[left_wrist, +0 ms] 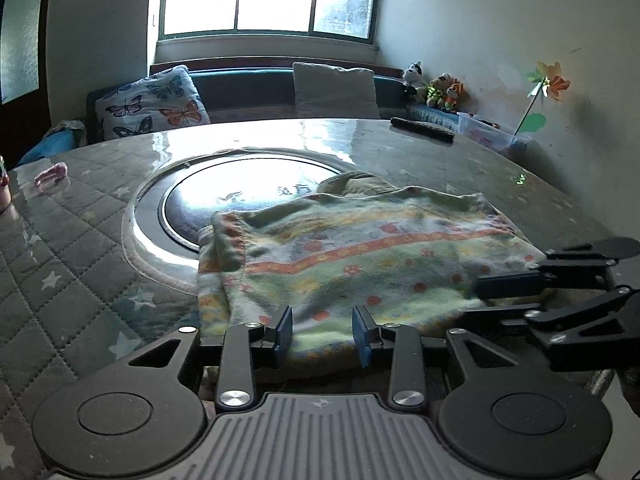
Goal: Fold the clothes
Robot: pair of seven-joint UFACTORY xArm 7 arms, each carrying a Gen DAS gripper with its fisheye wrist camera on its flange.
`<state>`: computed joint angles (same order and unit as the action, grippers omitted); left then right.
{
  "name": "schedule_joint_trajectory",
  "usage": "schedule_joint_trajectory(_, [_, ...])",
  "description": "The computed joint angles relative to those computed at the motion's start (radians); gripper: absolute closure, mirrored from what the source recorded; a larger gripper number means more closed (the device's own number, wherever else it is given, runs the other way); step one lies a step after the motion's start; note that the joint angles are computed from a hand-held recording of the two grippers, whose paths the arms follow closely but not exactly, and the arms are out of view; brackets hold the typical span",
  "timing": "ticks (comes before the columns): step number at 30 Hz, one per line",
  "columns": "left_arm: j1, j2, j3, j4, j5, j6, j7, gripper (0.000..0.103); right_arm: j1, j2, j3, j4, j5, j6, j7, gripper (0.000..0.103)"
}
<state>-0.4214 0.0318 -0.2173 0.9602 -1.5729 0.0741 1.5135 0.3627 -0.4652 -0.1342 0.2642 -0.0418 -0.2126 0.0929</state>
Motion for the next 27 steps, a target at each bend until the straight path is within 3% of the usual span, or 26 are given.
schedule_joint_trajectory(4, [0.001,-0.003,0.000,-0.002,0.007,0.002,-0.002,0.067,-0.073,-0.062,0.039,-0.044,0.043,0.026,0.044,0.067])
schedule_joint_trajectory(6, [-0.002,-0.001,-0.002,0.009,-0.025,-0.015,0.037,0.066,-0.085,-0.108,0.027,-0.068,0.061,0.037,0.062,0.067])
schedule_joint_trajectory(8, [-0.002,0.009,0.000,0.028,-0.058,-0.028,0.069,0.066,-0.136,-0.119,0.064,-0.078,0.073,0.021,0.076,0.067])
schedule_joint_trajectory(12, [0.006,0.033,0.007,0.034,0.025,-0.027,-0.025,0.066,-0.196,-0.092,0.100,-0.071,0.083,-0.010,0.100,0.067])
schedule_joint_trajectory(14, [0.015,0.029,0.005,0.026,0.018,-0.013,-0.015,0.066,-0.254,-0.075,0.150,-0.063,0.086,0.005,0.107,0.067])
schedule_joint_trajectory(20, [0.032,0.001,0.011,-0.008,0.072,0.045,-0.126,0.065,-0.399,-0.091,0.268,-0.067,0.059,0.049,0.088,0.082])
schedule_joint_trajectory(24, [0.037,-0.034,0.018,-0.040,0.083,0.095,-0.198,0.065,-0.404,-0.108,0.248,-0.069,0.034,0.075,0.060,0.082])
schedule_joint_trajectory(27, [0.033,-0.045,0.021,-0.050,0.101,0.100,-0.194,0.065,-0.379,-0.128,0.204,-0.066,0.033,0.111,0.050,0.082])
